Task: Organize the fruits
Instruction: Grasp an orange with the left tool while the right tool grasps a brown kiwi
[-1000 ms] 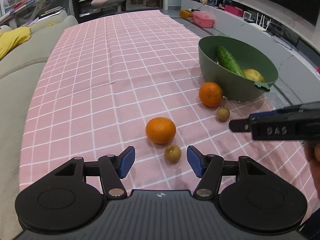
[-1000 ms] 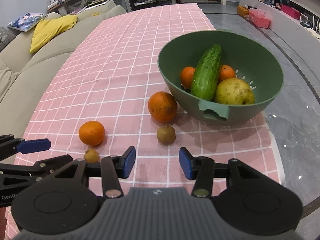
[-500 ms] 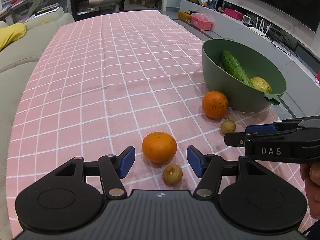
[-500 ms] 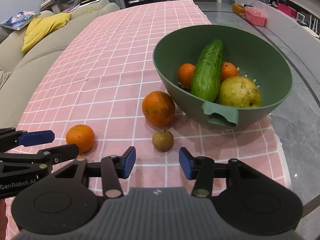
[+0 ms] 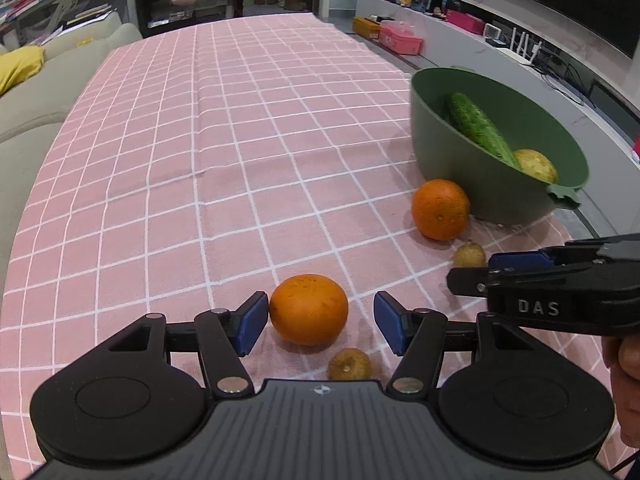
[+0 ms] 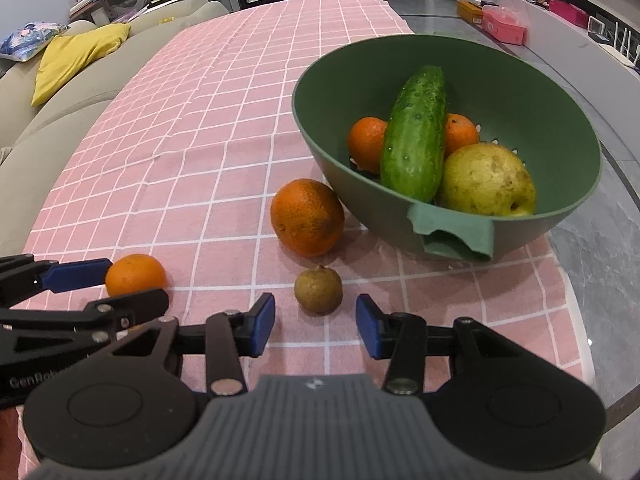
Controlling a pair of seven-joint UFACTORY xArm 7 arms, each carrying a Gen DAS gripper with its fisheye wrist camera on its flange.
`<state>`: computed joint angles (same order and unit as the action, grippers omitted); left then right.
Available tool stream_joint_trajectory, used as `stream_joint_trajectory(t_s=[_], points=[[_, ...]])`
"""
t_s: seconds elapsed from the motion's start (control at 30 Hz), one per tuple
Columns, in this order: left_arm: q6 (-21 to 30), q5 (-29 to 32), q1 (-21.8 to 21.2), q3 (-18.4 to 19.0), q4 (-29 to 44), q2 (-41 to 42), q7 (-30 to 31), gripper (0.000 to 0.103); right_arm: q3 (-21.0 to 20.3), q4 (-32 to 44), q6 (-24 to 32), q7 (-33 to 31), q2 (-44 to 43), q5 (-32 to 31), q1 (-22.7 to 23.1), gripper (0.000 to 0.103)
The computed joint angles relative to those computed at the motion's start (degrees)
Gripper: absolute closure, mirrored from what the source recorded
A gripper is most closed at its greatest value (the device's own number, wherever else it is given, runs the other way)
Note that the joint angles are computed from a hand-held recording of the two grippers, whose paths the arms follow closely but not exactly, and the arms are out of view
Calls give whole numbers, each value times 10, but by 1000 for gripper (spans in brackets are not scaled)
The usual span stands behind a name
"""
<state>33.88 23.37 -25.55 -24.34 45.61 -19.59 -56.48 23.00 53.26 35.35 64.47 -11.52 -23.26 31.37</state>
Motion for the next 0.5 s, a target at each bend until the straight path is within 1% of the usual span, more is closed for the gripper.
stream_joint_trajectory(t_s=[0.13,0.23,0.3,0.33,0.37,0.5], points=[[-8,-11,0,9,-8,2,5,33,2,7,-1,7,10,-13,-2,64],[-24,-20,-2,15,-17,-2,12,39,1,12,3,11,15,-25,-1,70],[-27,-24,-3,15,-17,-3,18,45,0,14,6,10,17,-30,0,74],[-28,-25,-3,14,-17,-4,21,47,-2,14,6,9,18,-31,1,78],[-28,-24,-2,12,-16,-2,21,48,-2,14,6,9,18,-32,1,80],[-29,-24,0,10,-17,-3,25,50,-5,14,4,7,19,-30,4,80]])
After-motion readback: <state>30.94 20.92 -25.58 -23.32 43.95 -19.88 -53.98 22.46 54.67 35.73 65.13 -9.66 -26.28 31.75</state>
